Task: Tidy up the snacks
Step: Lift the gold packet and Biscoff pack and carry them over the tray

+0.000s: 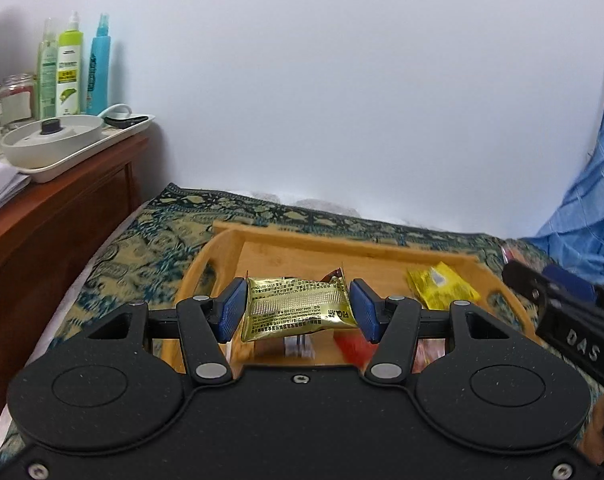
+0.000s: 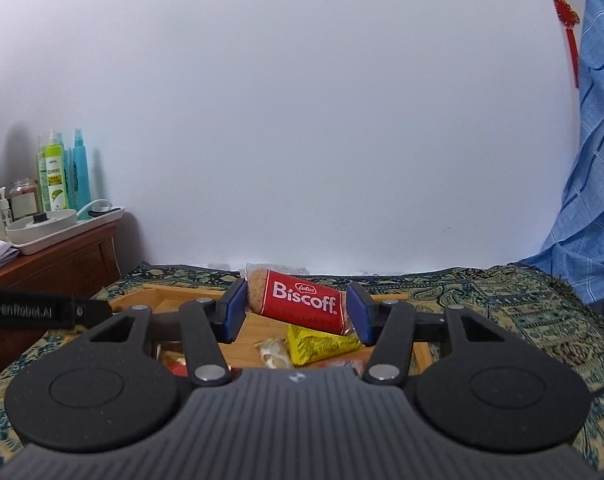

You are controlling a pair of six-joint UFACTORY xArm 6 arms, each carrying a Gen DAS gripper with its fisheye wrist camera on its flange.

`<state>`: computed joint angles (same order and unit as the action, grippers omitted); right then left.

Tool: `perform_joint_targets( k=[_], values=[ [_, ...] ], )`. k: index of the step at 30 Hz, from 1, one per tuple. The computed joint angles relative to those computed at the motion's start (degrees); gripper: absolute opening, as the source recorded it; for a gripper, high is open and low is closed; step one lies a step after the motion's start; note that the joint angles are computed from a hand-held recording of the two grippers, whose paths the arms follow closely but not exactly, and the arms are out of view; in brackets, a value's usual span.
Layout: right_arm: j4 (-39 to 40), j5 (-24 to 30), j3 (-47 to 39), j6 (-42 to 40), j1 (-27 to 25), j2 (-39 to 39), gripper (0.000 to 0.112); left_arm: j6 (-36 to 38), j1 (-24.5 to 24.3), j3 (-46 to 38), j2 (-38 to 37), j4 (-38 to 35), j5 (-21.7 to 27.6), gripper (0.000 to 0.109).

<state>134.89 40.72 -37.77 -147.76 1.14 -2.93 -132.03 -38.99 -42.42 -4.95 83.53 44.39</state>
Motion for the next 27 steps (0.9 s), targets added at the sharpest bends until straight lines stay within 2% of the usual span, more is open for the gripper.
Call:
perform_joint_targets(
  k=[3, 6, 11, 14, 20, 27],
  values=[
    [-5.57, -2.03, -5.13, 7.47, 0.72, 3.42, 0.056, 2.11, 5.09, -3.33, 2.89, 0.21, -4.68, 0.054],
    [-16.48, -4.58, -11.94, 18.00, 2.20, 7.65, 0.056, 6.57, 9.78, -7.20, 6.78, -1.13, -9.68, 0.054],
    [-35.89, -8.88, -22.87, 34.46, 5.72, 15.75, 0.056, 12.33, 15.21, -12.45, 13.15, -5.69, -14.79, 0.054],
    [-44.14, -11.00, -27.70, 39.93, 7.52, 19.96, 0.056, 15.00, 17.30, -14.52, 16.18, -7.42, -16.65, 0.054],
    [-46.96, -17.98, -33.14, 37.99, 11.21, 25.57, 0.056, 16.33, 19.84, -17.19, 20.21, -9.36, -18.18, 0.054],
    [-51.16, -20.25, -38.12, 44.41, 11.92, 30.64, 0.056, 18.47, 20.42, -18.69, 22.18, -9.82, -18.02, 0.054]
  ],
)
